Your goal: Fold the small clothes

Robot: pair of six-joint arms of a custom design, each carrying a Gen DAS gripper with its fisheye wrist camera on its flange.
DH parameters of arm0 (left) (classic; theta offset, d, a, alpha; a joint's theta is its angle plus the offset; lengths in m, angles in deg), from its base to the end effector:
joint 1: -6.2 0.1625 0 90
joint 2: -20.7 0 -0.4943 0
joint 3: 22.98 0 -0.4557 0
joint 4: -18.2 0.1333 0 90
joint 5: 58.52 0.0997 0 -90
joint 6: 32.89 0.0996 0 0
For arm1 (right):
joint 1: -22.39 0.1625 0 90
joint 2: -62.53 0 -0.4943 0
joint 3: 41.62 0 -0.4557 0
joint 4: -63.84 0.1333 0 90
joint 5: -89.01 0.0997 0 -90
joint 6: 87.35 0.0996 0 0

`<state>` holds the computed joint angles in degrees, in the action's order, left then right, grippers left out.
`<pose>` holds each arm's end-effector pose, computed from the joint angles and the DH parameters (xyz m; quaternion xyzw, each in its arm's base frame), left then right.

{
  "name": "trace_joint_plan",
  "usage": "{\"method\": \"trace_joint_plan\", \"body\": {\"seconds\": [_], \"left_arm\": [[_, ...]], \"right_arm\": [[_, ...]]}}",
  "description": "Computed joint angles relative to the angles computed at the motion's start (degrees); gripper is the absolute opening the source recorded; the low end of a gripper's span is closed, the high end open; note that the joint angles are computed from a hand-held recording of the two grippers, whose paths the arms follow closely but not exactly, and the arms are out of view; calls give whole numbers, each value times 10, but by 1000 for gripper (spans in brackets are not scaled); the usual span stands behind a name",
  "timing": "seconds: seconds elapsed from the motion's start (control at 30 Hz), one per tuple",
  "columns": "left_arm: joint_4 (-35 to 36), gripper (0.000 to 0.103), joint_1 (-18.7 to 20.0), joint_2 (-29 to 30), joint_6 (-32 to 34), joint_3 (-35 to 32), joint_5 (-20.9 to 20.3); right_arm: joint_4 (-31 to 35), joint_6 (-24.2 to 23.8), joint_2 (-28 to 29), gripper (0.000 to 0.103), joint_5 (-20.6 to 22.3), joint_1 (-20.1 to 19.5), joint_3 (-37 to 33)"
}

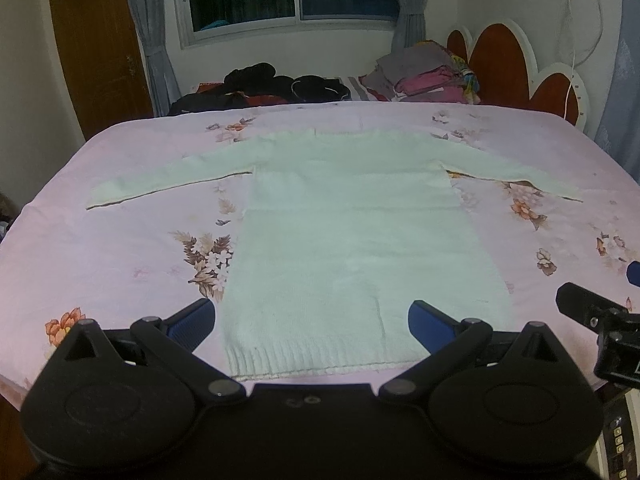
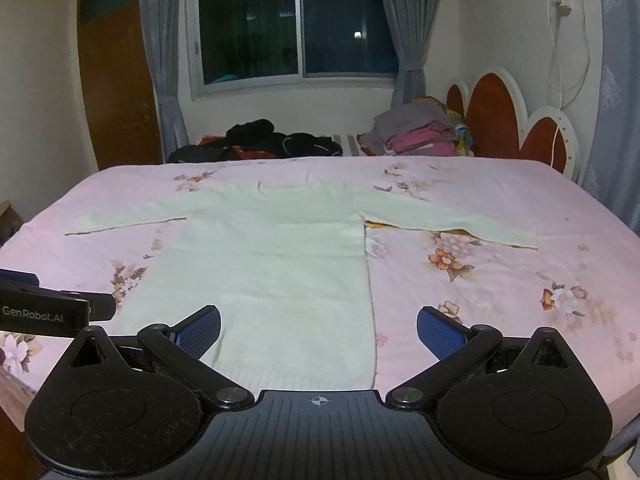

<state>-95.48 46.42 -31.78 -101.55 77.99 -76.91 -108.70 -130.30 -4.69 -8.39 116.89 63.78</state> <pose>-0.3724 -0.6133 0.1429 -0.0059 0.8020 -0.4017 0.4421 0.1742 -0.6784 0.3356 0.3495 -0.8558 0.3360 0.1805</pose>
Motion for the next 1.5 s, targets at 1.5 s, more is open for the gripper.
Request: {"method": "trace_joint_plan", "body": {"seconds": [1.5], "left_arm": [[-396,103,185,83,527,-173,-68]], "right_arm": [[21,114,259,103,-86,30,-319]]}}
